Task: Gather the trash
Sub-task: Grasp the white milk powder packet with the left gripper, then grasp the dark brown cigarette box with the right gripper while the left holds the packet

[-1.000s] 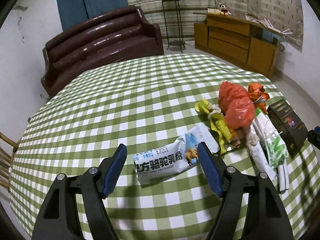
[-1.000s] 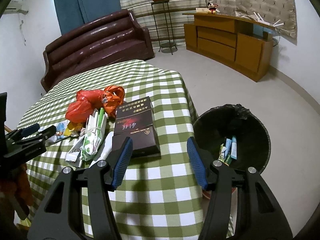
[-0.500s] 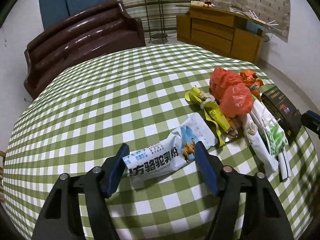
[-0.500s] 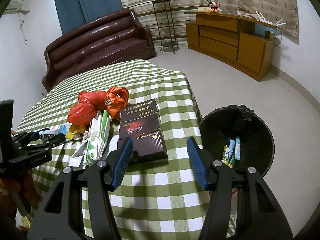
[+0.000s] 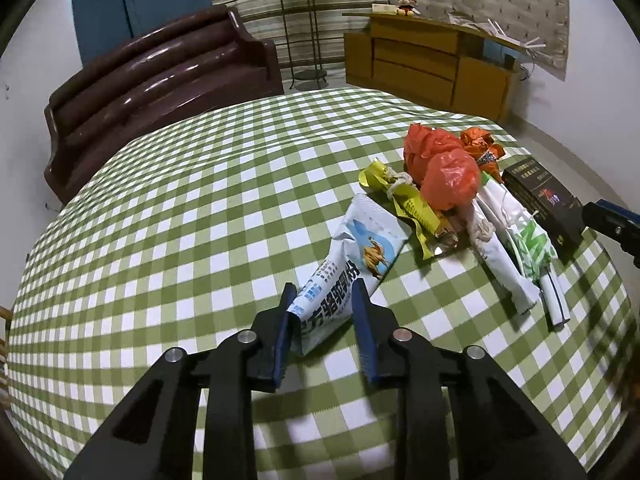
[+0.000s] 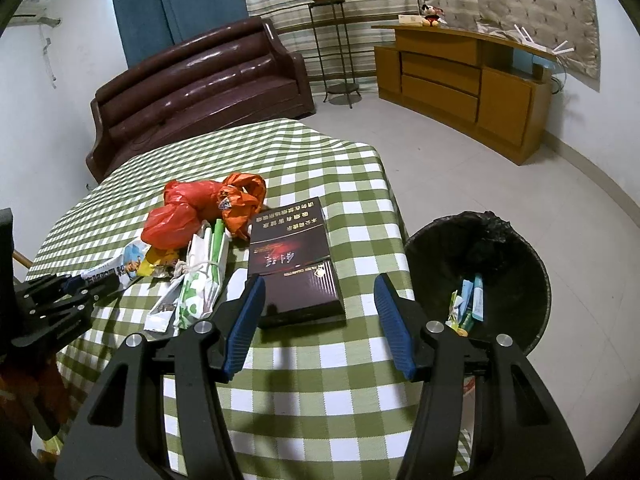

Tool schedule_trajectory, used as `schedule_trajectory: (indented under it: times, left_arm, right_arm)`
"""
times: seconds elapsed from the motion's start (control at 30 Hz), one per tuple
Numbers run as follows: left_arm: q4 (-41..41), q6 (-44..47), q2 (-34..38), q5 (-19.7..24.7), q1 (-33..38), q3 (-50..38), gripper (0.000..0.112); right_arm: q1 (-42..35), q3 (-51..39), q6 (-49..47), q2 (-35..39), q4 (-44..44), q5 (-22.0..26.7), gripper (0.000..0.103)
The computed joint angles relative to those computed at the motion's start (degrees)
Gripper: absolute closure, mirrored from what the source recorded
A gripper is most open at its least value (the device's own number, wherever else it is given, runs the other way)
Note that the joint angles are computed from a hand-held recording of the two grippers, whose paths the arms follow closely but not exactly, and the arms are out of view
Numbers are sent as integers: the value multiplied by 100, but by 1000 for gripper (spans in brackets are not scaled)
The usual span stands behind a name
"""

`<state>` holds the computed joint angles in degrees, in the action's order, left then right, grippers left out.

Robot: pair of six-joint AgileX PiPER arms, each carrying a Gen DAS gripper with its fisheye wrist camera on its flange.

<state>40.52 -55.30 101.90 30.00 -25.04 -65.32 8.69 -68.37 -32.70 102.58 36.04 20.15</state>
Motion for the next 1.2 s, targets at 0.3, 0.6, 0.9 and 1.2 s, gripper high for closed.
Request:
schedule_trajectory:
  times: [0.3,0.6,0.9,1.2]
  left_arm:
    - [570,-1344,-379,185,-89,456,89]
    - [1033,-2131,-600,261,-59,723,90]
    - [492,-1745,-771,-107,148,952,69]
    - [261,-1218,-581,-119,259,738,49]
  right_arm:
    - [114,-147,295,104,-313,32,48]
    - [385,-622,1087,410,-1216,224,39]
    - [514,-940,1651,639,-1858,454,47]
    - [531,-850,1584,595,-1839,379,47]
